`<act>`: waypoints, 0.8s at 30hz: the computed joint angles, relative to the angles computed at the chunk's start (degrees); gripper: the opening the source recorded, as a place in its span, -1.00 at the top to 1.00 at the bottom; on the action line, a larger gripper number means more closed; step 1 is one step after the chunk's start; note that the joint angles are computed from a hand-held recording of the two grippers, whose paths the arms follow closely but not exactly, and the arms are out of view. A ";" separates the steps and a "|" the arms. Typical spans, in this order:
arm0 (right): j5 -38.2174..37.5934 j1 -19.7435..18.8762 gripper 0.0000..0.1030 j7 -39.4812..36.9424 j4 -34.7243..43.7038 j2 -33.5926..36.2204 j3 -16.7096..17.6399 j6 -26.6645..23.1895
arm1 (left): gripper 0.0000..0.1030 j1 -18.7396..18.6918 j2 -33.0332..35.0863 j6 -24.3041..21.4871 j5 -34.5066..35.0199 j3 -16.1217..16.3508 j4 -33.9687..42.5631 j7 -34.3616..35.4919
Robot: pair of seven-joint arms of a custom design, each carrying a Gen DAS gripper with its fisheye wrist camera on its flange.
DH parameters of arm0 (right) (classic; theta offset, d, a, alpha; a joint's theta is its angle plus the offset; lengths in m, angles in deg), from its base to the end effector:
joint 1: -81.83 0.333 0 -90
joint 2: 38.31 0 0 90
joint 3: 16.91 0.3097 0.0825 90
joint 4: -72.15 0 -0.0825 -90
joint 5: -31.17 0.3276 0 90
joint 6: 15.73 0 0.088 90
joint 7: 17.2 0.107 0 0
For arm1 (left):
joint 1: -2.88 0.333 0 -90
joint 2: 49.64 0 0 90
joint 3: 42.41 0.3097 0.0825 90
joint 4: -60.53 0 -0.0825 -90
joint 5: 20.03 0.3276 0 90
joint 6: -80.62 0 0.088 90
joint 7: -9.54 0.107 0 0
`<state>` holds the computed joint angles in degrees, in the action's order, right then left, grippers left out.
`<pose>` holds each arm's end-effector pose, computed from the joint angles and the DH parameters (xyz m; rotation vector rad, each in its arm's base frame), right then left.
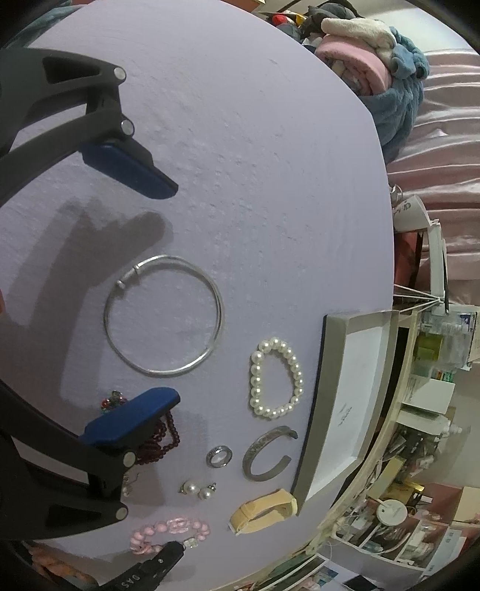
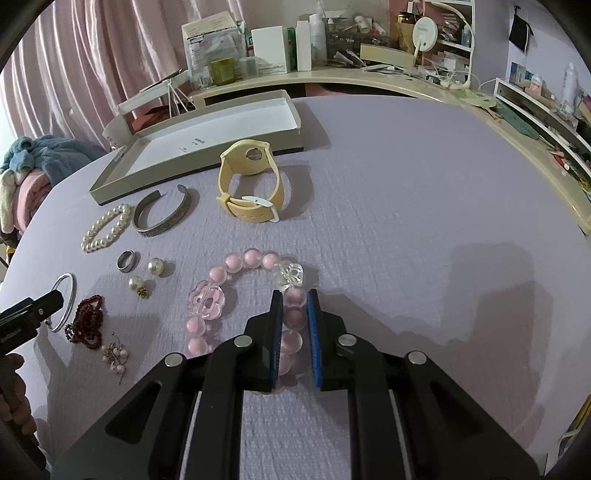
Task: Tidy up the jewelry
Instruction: 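Reach the right gripper to the pink bead bracelet and close on it, then grasp the silver bangle with the left gripper while the right carries the pink bracelet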
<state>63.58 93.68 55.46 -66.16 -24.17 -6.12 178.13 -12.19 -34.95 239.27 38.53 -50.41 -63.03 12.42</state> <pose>0.4868 0.1356 0.3302 -1.8474 1.7102 -0.4985 0.4859 -0.2439 0.3415 -2.0835 1.6552 -0.5621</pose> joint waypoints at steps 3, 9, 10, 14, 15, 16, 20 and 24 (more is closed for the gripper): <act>-0.64 -1.52 0.74 0.34 0.12 0.20 1.35 -0.13 | -0.96 -0.04 0.67 -0.40 -0.63 -0.22 0.75 1.22; -2.05 -3.61 0.74 1.28 0.15 0.60 3.25 0.13 | -0.96 -0.53 1.47 -1.94 -1.74 -0.28 1.73 2.49; -2.44 -4.18 0.74 1.51 0.06 0.64 3.73 0.23 | -0.96 -0.56 1.56 -1.91 -1.83 -0.26 1.77 2.60; -2.89 -3.84 0.74 2.01 -0.01 0.62 3.33 0.24 | -0.96 -0.69 1.89 -2.26 -2.42 -0.27 2.20 3.48; -2.95 -3.76 0.74 2.10 -0.02 0.62 3.24 0.26 | -0.96 -0.71 2.01 -2.32 -2.56 -0.25 2.30 3.62; -3.05 -3.73 0.74 2.18 -0.01 0.63 3.20 0.26 | -0.96 -0.70 2.05 -2.34 -2.75 -0.24 2.31 3.78; -3.24 -3.53 0.74 2.39 0.02 0.62 2.94 0.21 | -0.92 -0.94 2.18 -2.55 -2.62 0.00 2.39 3.63; -3.41 -3.58 0.73 2.53 0.03 0.61 2.95 0.13 | -0.84 -1.18 2.10 -2.53 -1.42 0.24 2.34 3.25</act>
<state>60.18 90.11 57.99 -66.12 -23.56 -3.18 178.26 -13.36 -32.84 236.75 37.10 -50.17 -60.70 15.67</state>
